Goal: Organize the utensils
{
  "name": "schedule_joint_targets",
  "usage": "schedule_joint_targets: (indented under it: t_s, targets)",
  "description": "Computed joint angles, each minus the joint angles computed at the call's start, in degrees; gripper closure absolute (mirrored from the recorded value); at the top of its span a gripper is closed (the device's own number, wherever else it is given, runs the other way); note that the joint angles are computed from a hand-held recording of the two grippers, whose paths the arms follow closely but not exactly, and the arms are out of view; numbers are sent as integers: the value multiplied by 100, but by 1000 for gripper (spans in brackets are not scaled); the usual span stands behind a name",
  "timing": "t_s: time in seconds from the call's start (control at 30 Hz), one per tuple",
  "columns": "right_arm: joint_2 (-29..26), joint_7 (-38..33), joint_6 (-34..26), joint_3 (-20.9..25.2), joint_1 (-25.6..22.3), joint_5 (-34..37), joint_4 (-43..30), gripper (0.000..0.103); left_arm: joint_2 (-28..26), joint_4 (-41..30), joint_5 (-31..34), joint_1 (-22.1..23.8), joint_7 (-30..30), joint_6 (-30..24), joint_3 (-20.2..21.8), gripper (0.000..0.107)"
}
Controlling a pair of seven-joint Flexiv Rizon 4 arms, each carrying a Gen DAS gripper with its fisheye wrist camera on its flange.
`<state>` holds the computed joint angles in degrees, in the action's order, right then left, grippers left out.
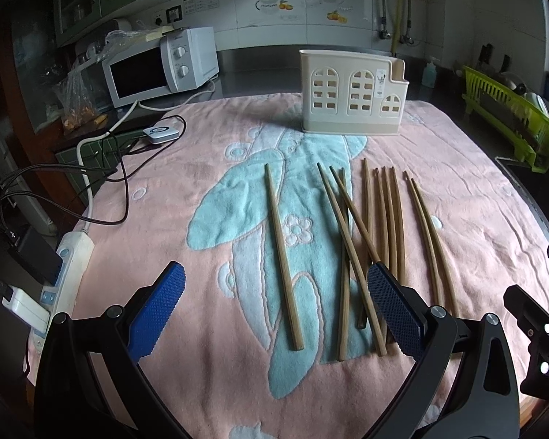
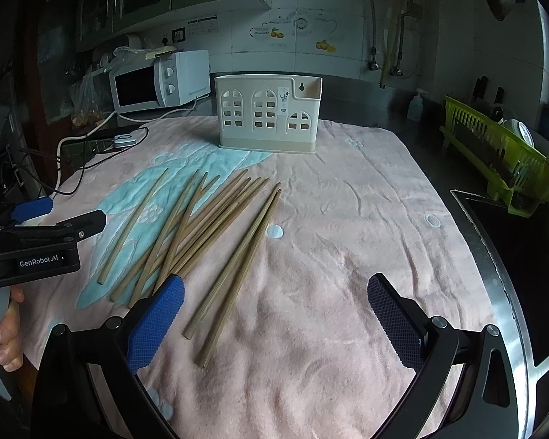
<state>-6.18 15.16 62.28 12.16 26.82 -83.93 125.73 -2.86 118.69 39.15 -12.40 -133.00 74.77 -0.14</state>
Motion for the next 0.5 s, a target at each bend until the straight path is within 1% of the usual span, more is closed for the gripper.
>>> schedule_joint_targets:
  t_s: [0.23, 0.3, 0.5]
  targets:
    - [82, 226, -69, -24, -54, -316, -75, 6, 89, -149, 292, 6, -364, 50, -17, 8]
    - [97, 288, -51, -29, -83, -392, -106, 6, 134, -252, 563, -4, -635, -20, -40, 8]
    - [112, 422, -89, -46, -142, -593, -251, 6, 201, -501, 1152, 7, -1201, -196, -152, 8]
